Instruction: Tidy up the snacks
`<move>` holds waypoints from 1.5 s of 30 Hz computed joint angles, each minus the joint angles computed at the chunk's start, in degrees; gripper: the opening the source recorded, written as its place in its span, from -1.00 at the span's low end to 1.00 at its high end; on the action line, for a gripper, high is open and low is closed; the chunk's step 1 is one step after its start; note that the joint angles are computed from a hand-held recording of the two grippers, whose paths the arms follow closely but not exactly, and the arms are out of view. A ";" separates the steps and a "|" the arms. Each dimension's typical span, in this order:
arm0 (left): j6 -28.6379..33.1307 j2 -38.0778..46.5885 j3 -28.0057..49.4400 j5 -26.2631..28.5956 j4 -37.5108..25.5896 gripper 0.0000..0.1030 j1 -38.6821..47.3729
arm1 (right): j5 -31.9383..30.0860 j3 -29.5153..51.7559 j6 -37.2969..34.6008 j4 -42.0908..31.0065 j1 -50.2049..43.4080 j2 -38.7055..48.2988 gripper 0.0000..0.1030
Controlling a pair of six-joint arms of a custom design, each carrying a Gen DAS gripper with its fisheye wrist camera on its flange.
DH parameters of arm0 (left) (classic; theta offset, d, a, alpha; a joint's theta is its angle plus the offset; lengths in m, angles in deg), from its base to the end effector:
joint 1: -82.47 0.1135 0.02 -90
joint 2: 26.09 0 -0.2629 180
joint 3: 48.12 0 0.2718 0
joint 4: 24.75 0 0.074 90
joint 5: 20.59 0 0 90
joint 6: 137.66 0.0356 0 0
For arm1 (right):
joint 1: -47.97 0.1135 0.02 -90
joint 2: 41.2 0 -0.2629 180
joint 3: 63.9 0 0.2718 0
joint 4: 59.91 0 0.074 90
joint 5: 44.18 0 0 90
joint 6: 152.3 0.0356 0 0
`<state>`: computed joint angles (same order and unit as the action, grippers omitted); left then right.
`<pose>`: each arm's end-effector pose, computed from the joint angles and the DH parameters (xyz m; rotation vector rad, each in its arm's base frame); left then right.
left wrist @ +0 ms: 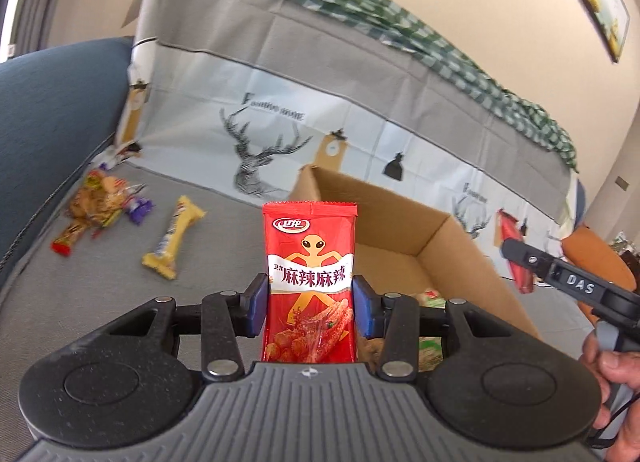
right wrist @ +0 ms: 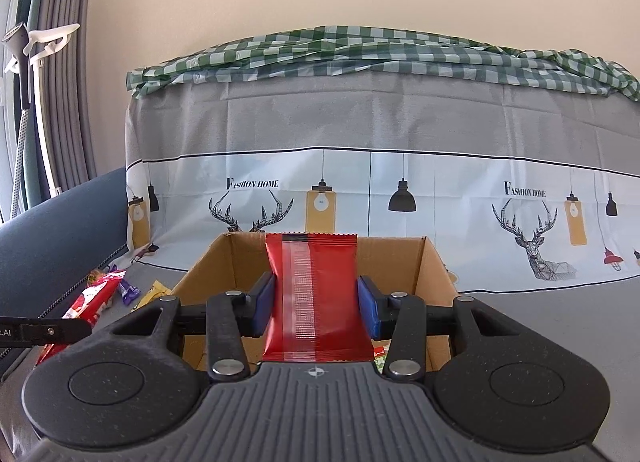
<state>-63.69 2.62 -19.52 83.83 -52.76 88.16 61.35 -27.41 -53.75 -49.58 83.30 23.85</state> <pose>0.1570 0.0067 0.1881 -0.2346 2.0519 -0.3707 0.2100 0.1372 0.1880 -0.2545 1.8686 0.2699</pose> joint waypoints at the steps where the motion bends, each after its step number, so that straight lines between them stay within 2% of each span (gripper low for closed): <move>1: -0.52 -0.07 0.12 -0.45 0.28 -0.07 -1.18 | 0.04 -0.09 0.01 -0.17 -0.04 -0.37 -0.11; 5: -1.83 0.30 1.15 -4.05 1.96 -0.07 -7.15 | 0.25 -0.52 -0.69 -0.66 -0.05 -1.82 -0.11; 9: -2.97 3.11 5.40 -4.91 3.41 -0.07 -10.17 | -0.16 -0.64 -0.90 -1.92 -0.99 -3.17 -0.11; 12: -3.68 8.68 9.88 -4.23 6.85 -0.07 -11.93 | -0.13 -0.78 -0.75 -2.59 -1.45 -4.29 -0.11; 15: -2.37 13.76 12.48 -7.28 11.00 -0.07 -15.91 | 0.05 -0.74 -0.36 -3.28 -1.90 -4.97 -0.11; 18: -1.33 15.12 10.46 -9.58 14.77 -0.07 -18.86 | 0.37 -0.54 -0.25 -3.80 -2.04 -5.23 -0.11; 25: -1.60 19.54 9.10 -12.20 17.36 -0.07 -22.78 | 1.23 -0.18 -2.32 -3.27 -1.33 -4.42 -0.11; 32: -3.17 22.48 9.41 -10.14 18.87 -0.07 -21.13 | 1.35 0.99 -1.24 -2.36 -1.43 -1.53 -0.10; 45: -3.91 24.32 9.69 -9.51 19.34 -0.08 -20.99 | 3.04 1.91 -1.19 -2.73 -0.23 0.05 -0.10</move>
<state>-67.60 26.95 -9.83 74.32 -33.42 67.17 64.39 -25.49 -54.95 -52.31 83.07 23.90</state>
